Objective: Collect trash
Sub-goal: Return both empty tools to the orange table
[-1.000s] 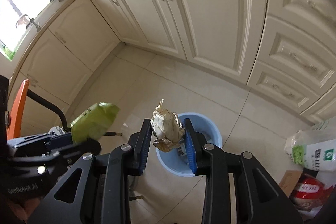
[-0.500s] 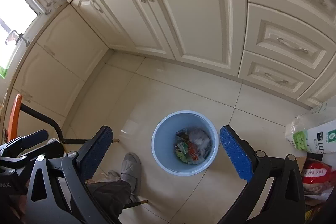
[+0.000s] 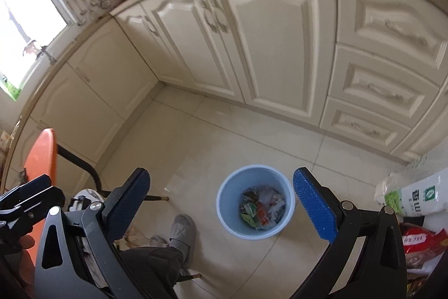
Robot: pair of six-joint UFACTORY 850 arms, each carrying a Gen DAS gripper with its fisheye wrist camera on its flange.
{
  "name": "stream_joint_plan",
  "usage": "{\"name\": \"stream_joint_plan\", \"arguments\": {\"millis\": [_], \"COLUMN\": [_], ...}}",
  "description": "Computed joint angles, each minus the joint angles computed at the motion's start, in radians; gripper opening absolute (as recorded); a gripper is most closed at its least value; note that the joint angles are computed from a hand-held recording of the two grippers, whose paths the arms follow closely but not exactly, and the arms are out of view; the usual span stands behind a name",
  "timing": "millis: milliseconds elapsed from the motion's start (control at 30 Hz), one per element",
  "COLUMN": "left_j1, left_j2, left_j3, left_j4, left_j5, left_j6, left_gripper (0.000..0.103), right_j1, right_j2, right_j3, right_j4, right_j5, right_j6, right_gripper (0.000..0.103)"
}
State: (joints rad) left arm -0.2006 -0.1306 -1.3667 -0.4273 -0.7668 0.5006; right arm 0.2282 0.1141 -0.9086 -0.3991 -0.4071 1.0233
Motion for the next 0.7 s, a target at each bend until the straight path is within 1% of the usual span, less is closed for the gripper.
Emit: {"name": "stream_joint_plan", "arguments": {"millis": [167,333,367,533,633,667,700], "left_j1": [0.122,0.284,0.328,0.504,0.6,0.643,0.663], "left_j2": [0.127,0.237,0.254,0.312,0.326,0.323,0.331], "left_j3": [0.063,0.111,0.119,0.144,0.164,0.169,0.183], "left_j4": [-0.094,-0.186,-0.213,-0.289,-0.315,-0.323,-0.32], "left_j5": [-0.001,-0.024,-0.034,-0.05,-0.034,-0.031,-0.02], "left_j6": [0.102,0.204,0.227,0.305,0.343,0.362,0.363], "left_gripper": [0.099,0.101,0.101,0.101,0.102,0.102,0.102], "right_j1": [0.106,0.226,0.247,0.357,0.412,0.429,0.444], "right_j2": [-0.007,-0.049,-0.06,-0.149,-0.228,-0.262,-0.298], "right_j3": [-0.088,-0.197,-0.221,-0.368,-0.474,-0.517,-0.56], "right_j4": [-0.103,-0.186,-0.195,-0.215,-0.183,-0.163,-0.142], "right_j5": [-0.04,-0.064,-0.063,-0.07,-0.066,-0.065,-0.065], "right_j6": [0.069,0.11,0.109,0.054,-0.033,-0.074,-0.117], "right_gripper": [0.103,0.103,0.103,0.103,0.103,0.103,0.103]}}
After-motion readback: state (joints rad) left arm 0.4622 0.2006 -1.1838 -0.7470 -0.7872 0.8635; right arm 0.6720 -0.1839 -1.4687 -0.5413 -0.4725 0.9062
